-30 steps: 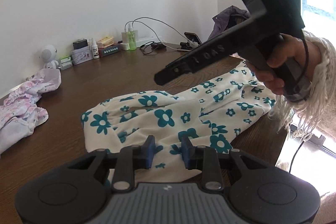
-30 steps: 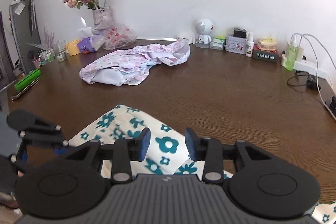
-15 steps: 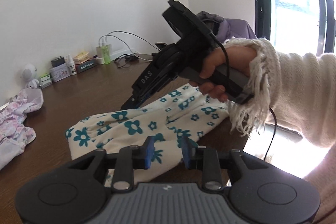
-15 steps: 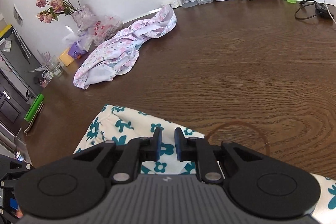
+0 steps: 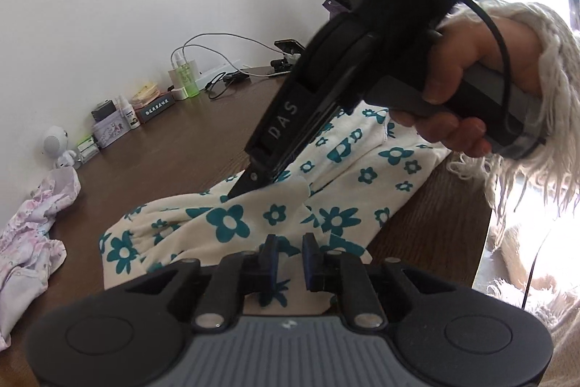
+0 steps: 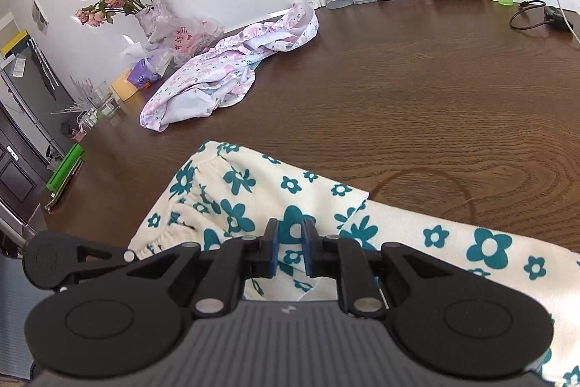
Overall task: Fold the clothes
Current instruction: 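Grasp the shirt edge with the left gripper and fold it over the body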
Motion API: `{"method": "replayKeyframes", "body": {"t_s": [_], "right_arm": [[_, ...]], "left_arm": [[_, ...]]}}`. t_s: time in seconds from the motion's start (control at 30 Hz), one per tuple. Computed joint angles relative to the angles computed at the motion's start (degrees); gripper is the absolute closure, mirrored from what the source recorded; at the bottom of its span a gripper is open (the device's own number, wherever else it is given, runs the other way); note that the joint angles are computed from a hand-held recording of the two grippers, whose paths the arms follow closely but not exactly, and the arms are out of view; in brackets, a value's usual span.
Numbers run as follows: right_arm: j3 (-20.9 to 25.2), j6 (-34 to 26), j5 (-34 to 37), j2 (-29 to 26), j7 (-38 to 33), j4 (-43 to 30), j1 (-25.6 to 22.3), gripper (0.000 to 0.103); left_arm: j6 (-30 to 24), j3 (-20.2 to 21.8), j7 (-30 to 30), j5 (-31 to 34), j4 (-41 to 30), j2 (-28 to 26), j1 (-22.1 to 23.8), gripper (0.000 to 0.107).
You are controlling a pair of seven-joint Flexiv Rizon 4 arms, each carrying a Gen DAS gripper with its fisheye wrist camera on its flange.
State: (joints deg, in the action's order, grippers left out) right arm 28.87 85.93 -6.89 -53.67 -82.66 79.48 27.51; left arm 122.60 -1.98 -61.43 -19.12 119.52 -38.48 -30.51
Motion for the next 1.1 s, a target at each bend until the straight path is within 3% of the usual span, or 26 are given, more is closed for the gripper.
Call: {"method": "replayKeyframes", "body": {"t_s": [0.1,0.2,0.37,0.43,0.53,0.67,0.77,0.9,1.0,1.1], "right_arm": [[-2.8,7.9,-0.2,2.2,0.0,4.7,1.4,0.089],[-9.0,16.0,-1.9,5.6,0.1,10.3,5.0,0.086],[-17.0,17.6,-5.1,7.5,1.4,14.3,10.8,0.081],[-21.0,18.4,-5.2,7.2,3.0,14.8,13.9,0.081],[-26.8,18.3,-5.0,6.7,4.9,15.3,18.3,0.081],[-32.9,19.0,-4.7,6.7,5.3,16.6,23.2,0.081],[-34.8,19.4,-4.5,6.8,5.0,17.2,24.8,0.081],[-33.0,19.7,-5.2,6.8,4.4,17.3,23.1,0.081],[-30.9,19.6,-6.0,6.7,4.4,17.0,21.3,0.081],[-30.4,19.8,-6.2,6.5,4.6,16.8,20.9,0.079]], "left_arm": [[0.3,-3.0,-3.4,2.9,1.5,1.4,3.8,0.092],[2.4,-7.3,-10.6,8.1,4.9,3.6,10.2,0.085],[9.7,-13.1,-30.8,18.0,12.2,8.1,22.4,0.05],[11.9,-11.8,-36.6,16.2,14.8,9.1,22.8,0.034],[10.0,-13.6,-47.1,19.7,16.1,9.2,28.5,0.034],[5.5,-21.1,-59.6,32.0,14.0,6.1,40.8,0.036],[2.7,-23.9,-62.9,36.7,10.7,3.1,44.3,0.038],[5.2,-23.6,-65.8,37.3,8.1,-0.4,43.2,0.043],[8.0,-21.4,-68.5,34.9,6.9,-2.3,40.6,0.063],[9.5,-21.0,-70.9,36.5,6.5,-3.2,41.1,0.075]]}}
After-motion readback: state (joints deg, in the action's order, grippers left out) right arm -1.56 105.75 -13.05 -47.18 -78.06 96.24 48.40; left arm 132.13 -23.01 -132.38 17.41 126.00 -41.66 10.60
